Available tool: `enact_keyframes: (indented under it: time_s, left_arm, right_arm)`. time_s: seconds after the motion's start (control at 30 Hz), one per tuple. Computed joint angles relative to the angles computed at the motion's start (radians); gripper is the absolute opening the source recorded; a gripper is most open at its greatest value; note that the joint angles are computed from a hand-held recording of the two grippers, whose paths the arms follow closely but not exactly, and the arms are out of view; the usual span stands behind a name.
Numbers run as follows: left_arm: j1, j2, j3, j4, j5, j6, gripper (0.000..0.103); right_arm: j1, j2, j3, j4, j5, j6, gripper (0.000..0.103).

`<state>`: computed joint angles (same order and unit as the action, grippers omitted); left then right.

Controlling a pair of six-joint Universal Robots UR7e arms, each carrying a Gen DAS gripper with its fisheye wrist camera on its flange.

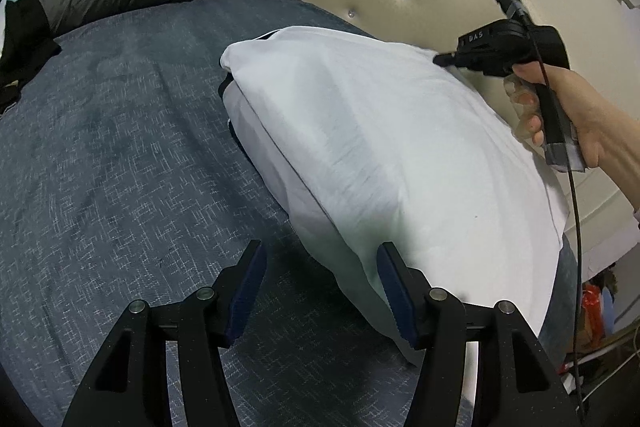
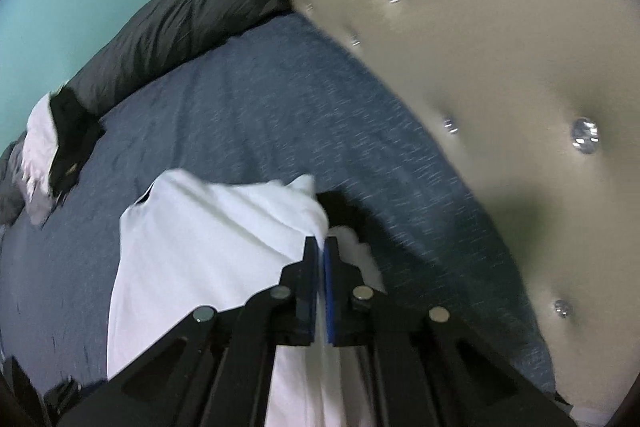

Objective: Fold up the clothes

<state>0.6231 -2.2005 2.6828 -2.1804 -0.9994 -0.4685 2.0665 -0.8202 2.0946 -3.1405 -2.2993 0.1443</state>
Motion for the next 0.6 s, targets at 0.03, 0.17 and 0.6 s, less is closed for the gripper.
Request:
enact_keyframes:
  time_s: [0.03,0.17,0.6]
  left_arm:
    - [0.001,0.0,0.0,-0.001,-0.001,0.001,0.062]
    - [0.005,-0.001,-0.001,0.0,-0.002,0.0,0.062]
    - [-0.014,-0.029,-0.006,0.046,-0.004,-0.04,0.062]
  right_arm:
    - [-0.006,-0.002,0.003,0.0,-0.01,0.021,0.002]
    - [-0.019,0.0,0.007,-0.003,-0.013,0.045,0.002]
    - [-0.048,-0.135,0.135,-0.096,0.181,0.039,0.035]
